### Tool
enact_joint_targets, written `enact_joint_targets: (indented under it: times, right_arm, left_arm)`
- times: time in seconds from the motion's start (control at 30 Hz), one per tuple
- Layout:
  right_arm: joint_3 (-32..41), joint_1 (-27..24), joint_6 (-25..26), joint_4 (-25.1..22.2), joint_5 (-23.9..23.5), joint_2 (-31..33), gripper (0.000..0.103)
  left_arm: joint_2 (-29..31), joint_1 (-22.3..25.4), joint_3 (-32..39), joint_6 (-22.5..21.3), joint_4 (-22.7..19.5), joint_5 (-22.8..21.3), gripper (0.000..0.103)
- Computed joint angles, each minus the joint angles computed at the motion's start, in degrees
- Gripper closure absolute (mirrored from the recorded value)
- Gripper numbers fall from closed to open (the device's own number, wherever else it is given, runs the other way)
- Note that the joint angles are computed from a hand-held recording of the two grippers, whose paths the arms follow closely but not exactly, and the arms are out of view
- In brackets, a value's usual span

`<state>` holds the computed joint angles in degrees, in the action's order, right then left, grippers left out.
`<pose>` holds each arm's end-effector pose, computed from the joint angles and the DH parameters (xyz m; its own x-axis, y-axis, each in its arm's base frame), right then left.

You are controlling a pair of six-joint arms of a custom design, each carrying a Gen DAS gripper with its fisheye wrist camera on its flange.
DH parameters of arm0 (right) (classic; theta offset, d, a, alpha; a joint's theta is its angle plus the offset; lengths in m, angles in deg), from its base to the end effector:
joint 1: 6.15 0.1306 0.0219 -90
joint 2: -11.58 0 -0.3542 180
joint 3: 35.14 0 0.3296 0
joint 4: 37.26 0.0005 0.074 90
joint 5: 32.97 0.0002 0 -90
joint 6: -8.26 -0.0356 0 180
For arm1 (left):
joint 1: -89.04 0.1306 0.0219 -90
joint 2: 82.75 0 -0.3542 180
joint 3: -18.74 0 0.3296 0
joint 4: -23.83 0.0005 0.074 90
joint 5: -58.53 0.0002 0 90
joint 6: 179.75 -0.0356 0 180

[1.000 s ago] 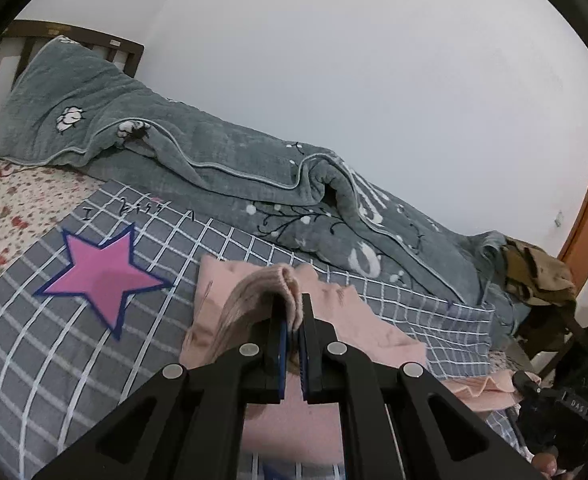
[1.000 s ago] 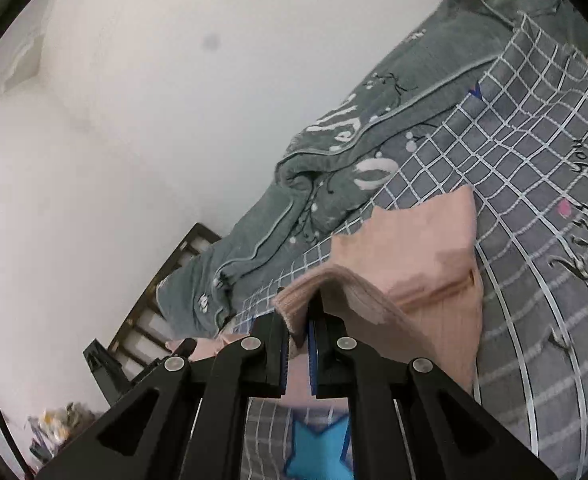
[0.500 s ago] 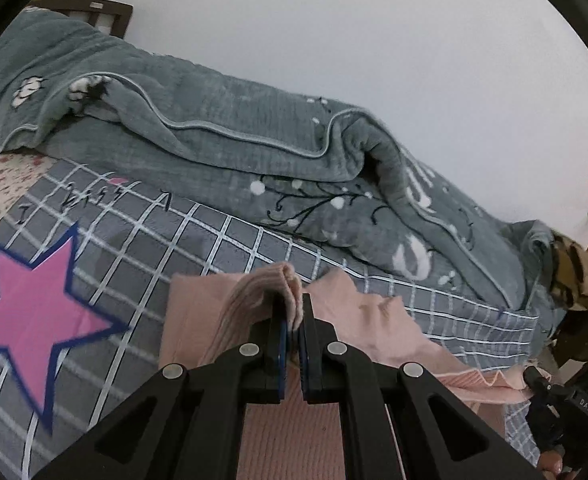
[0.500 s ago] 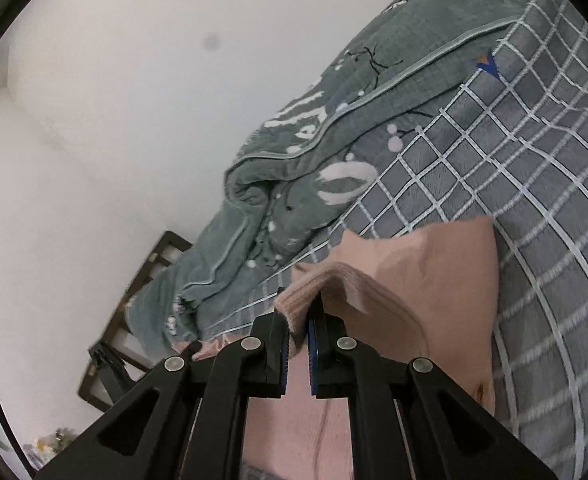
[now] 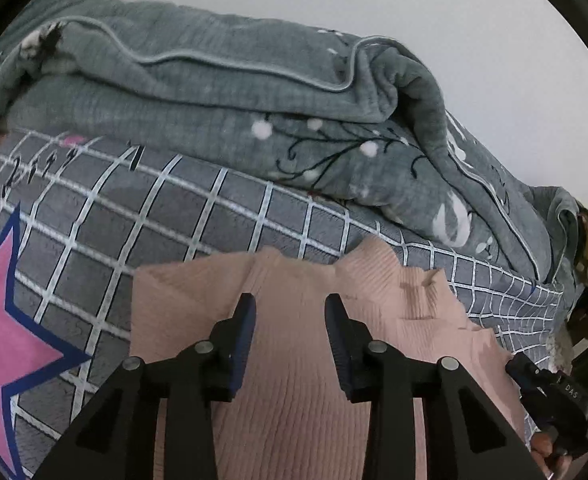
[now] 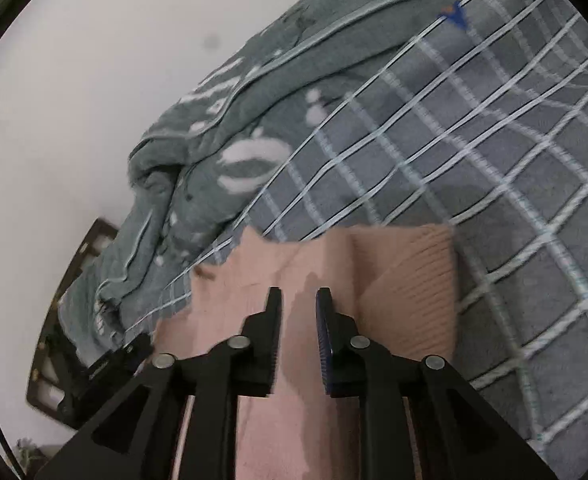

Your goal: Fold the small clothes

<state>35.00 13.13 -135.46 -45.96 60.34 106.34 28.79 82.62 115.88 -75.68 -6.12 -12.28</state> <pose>0.4184 0.1436 0.2859 -0.5358 0.6652 -0.5200 0.2499 0.7133 0.6549 0.5432 -0.0734 0.3027 -0.7563 -0.1460 -0.6378 0.1601 0.9039 -0.3967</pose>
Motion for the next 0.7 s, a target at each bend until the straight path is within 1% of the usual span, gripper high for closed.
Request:
enact_joint_targets:
  times: [0.03,0.07,0.1,0.13,0.2,0.27,0.3,0.37,0.4,0.43,0.47,0.5,0.53,0.6,0.63,0.7]
  right_arm:
    - [0.1,0.2,0.4,-1.1,1.6,-0.4,0.07]
    - [0.4,0.3,0.7,-2.1,2.4,-0.5,0.067]
    - [1.1,0.7,1.2,-4.0,3.9,-0.2,0.064]
    - [1.8,1.0,1.4,-5.6,4.8,0.3,0.064]
    - [3.8,1.5,2.2,-9.2,5.7,1.7,0.064]
    - [5.2,2.2,3.3,-11.5,7.0,2.9,0.064]
    - [5.9,2.7,4.1,-12.7,8.5,3.3,0.064]
    - [7.3,3.7,5.9,-14.7,10.7,4.2,0.064]
    - [8.0,4.0,6.5,-15.7,11.2,4.6,0.066]
    - [8.5,4.1,6.8,-16.3,11.5,4.9,0.071]
    - [8.8,4.2,6.8,-16.7,11.8,5.3,0.075]
    - [8.8,4.1,6.6,-16.8,11.8,5.3,0.085]
    - [9.0,4.0,6.4,-16.7,11.6,5.6,0.095]
    - [7.6,3.5,5.9,-14.5,10.4,5.0,0.097]
    - [7.0,3.4,5.5,-13.5,10.5,4.6,0.097]
    - [5.3,3.6,4.3,-11.4,12.5,3.3,0.097]
  left_arm:
    - [0.1,0.0,0.2,-0.3,-0.7,-0.7,0.069]
    - [0.3,-0.1,0.6,-0.3,-1.6,-2.2,0.069]
    - [0.4,-0.2,0.6,-0.1,-1.7,-2.9,0.069]
    - [0.1,-0.2,-0.4,0.0,-0.6,-3.7,0.069]
    - [0.1,-0.4,-1.0,-0.2,0.2,-5.6,0.068]
    - [0.6,-0.5,-0.9,-0.3,0.3,-6.0,0.068]
    - [0.5,-0.5,-1.2,-0.4,0.8,-6.2,0.069]
    - [0.3,-0.9,-1.9,-1.3,2.0,-7.5,0.073]
    - [0.2,-1.2,-2.0,-2.0,2.1,-8.4,0.078]
    - [0.3,-1.3,-2.0,-2.2,2.3,-9.1,0.089]
    - [0.5,-1.3,-1.9,-2.0,2.3,-9.3,0.094]
    - [0.5,-1.1,-2.0,-1.6,2.5,-8.9,0.095]
    - [-0.1,-0.6,-3.1,0.1,4.3,-9.0,0.095]
    - [-1.0,-0.1,-4.6,1.8,6.9,-8.9,0.095]
    - [-1.2,0.1,-5.0,2.2,7.4,-9.0,0.095]
    - [-1.2,0.0,-5.0,2.6,7.4,-10.1,0.095]
